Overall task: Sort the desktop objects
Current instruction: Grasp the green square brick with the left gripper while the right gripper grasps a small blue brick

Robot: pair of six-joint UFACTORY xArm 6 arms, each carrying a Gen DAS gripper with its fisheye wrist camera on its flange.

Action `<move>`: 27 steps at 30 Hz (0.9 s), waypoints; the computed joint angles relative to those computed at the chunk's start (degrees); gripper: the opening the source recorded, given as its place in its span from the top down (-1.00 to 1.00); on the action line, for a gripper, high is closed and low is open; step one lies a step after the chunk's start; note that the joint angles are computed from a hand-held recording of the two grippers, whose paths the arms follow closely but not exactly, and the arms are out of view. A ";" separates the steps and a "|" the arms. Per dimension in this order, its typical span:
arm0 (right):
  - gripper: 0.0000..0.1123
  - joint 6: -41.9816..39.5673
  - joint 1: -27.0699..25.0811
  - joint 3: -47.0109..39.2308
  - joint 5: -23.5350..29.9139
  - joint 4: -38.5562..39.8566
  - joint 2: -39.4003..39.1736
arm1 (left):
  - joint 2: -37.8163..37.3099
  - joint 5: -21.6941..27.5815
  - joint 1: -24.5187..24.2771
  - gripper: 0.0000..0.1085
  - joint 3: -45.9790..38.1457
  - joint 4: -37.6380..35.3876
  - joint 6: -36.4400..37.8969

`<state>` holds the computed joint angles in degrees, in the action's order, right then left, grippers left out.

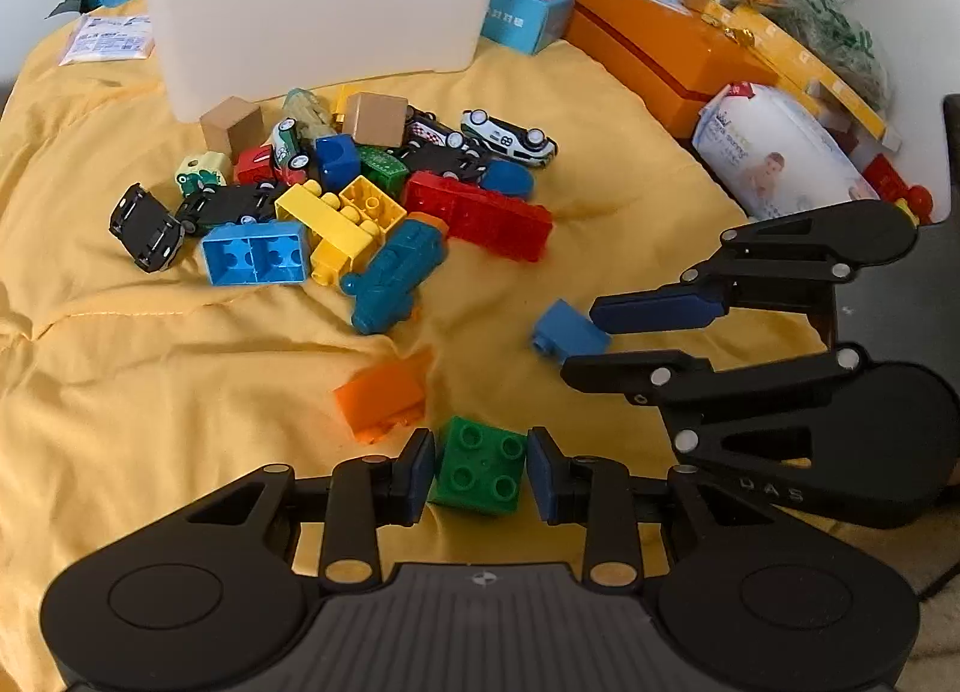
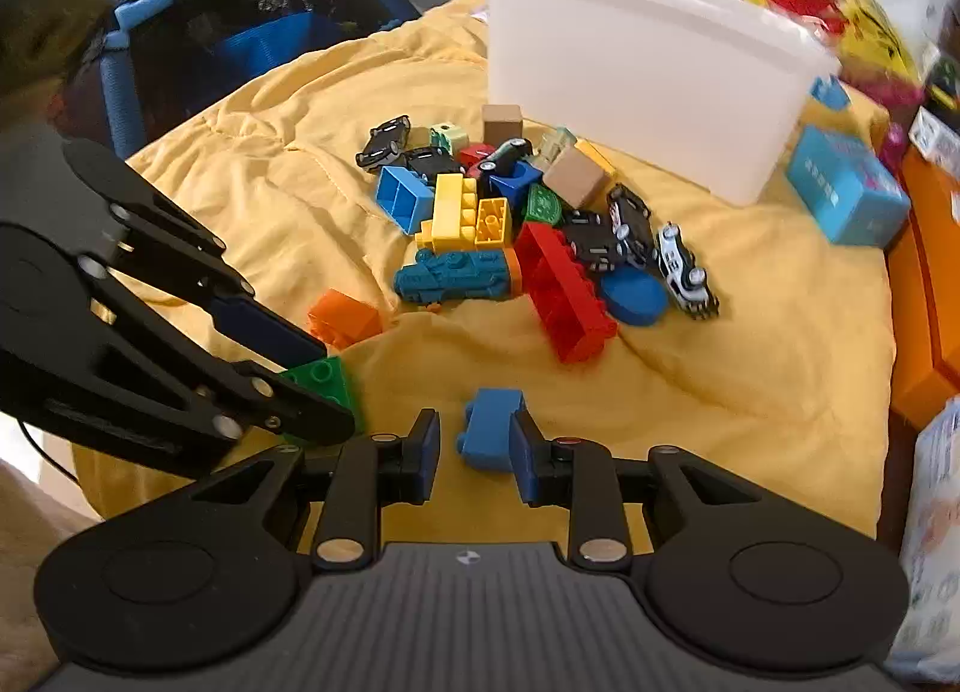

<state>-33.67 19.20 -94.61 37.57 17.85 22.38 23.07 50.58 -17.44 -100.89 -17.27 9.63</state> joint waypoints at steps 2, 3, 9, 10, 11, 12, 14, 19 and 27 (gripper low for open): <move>0.49 -1.04 0.30 0.72 -0.63 -0.66 -0.54 | -0.85 -1.48 -0.30 0.22 1.10 1.80 -1.33; 0.49 -1.82 0.51 1.64 -1.99 -0.46 -1.11 | -1.59 -2.34 -0.45 0.20 2.01 2.49 -1.28; 0.50 -0.18 0.86 0.89 -1.41 -5.92 0.27 | -4.90 -4.74 -0.89 0.15 6.07 3.74 -1.43; 0.49 0.98 0.85 1.38 -2.86 -7.97 0.32 | -4.88 -4.63 -0.91 0.15 6.14 4.13 -2.08; 0.50 1.58 0.68 0.80 -2.45 -9.19 0.79 | -5.06 -4.90 -1.12 0.15 6.61 4.76 -2.79; 0.55 2.08 0.39 0.23 -1.91 -9.33 1.18 | -5.16 -5.37 -1.32 0.15 7.03 4.95 -2.97; 0.57 1.68 0.04 0.31 -1.64 -8.31 1.18 | -5.70 -7.13 -1.77 0.15 8.22 5.02 -2.46; 0.64 3.68 -0.03 1.31 -2.07 -8.08 0.39 | -5.89 -10.33 -3.17 0.17 9.63 9.15 -2.47; 0.70 6.51 -1.64 -1.14 1.98 -3.70 1.60 | -7.53 -14.62 -4.03 0.36 14.16 13.51 -4.60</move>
<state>-27.16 17.56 -95.76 39.54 14.15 23.98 15.55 35.96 -21.47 -86.73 -3.76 5.04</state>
